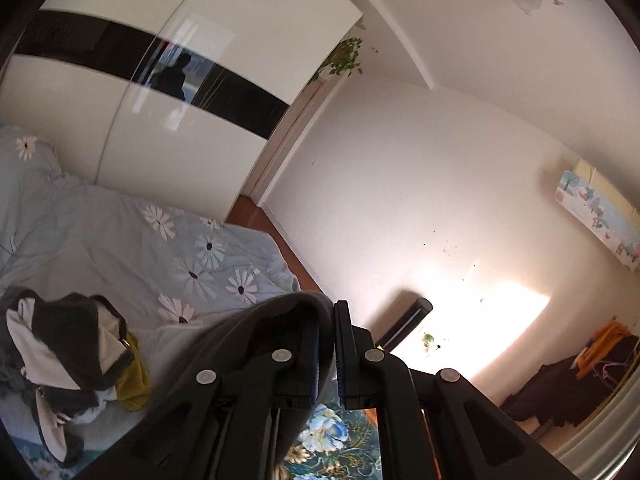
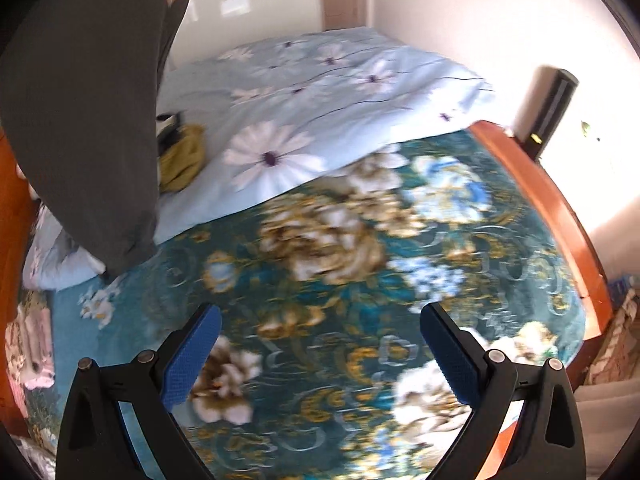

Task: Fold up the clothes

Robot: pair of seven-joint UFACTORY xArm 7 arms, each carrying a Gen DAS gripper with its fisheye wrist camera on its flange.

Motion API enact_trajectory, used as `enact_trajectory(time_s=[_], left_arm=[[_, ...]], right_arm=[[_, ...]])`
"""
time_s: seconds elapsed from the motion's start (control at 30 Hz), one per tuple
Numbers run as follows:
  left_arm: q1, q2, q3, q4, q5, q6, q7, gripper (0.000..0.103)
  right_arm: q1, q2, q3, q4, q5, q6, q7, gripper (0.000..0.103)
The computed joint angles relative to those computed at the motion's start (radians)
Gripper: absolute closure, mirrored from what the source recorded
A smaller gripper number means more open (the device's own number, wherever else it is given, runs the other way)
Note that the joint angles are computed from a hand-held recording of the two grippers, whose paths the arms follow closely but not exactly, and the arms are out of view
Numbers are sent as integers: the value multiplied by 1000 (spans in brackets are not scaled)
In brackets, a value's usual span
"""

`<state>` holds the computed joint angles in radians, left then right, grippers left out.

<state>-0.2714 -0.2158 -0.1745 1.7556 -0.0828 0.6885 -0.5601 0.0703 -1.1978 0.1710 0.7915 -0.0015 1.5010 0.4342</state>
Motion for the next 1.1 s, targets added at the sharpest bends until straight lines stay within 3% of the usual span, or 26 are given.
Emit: enact_trajectory(time_s=[0.1,0.37,0.57,0.73,0.87,0.97,1.1], left_arm=[[11,-53,0,-84,12,26,-41,96],[12,-461,8,-778,-97,144,-186,96],[-30,-696,-8,-1115,-148,377,-285,96],[-70,-936,-26,-1242,-191,554,-370,96],[-70,-1002,-22,-1275,-182,707,-378,96],[-67,-1122,31,-1321,-202,788,-362,96],[4,-1190,103,-1292,-196,882,-333,96]], right_arm=[[-24,-30,-64,-10,-51,13,-36,3],[-66,-105,-109,-69,-56,95,-107,3],[-49,-148,-70,-125,25,179,-86,3],[-11,-119,-11,-134,99,167,-41,3],[29,-75,28,-138,142,138,0,3],[67,-40,53,-147,181,109,36,3],[124,21,81,-156,221,53,74,3]])
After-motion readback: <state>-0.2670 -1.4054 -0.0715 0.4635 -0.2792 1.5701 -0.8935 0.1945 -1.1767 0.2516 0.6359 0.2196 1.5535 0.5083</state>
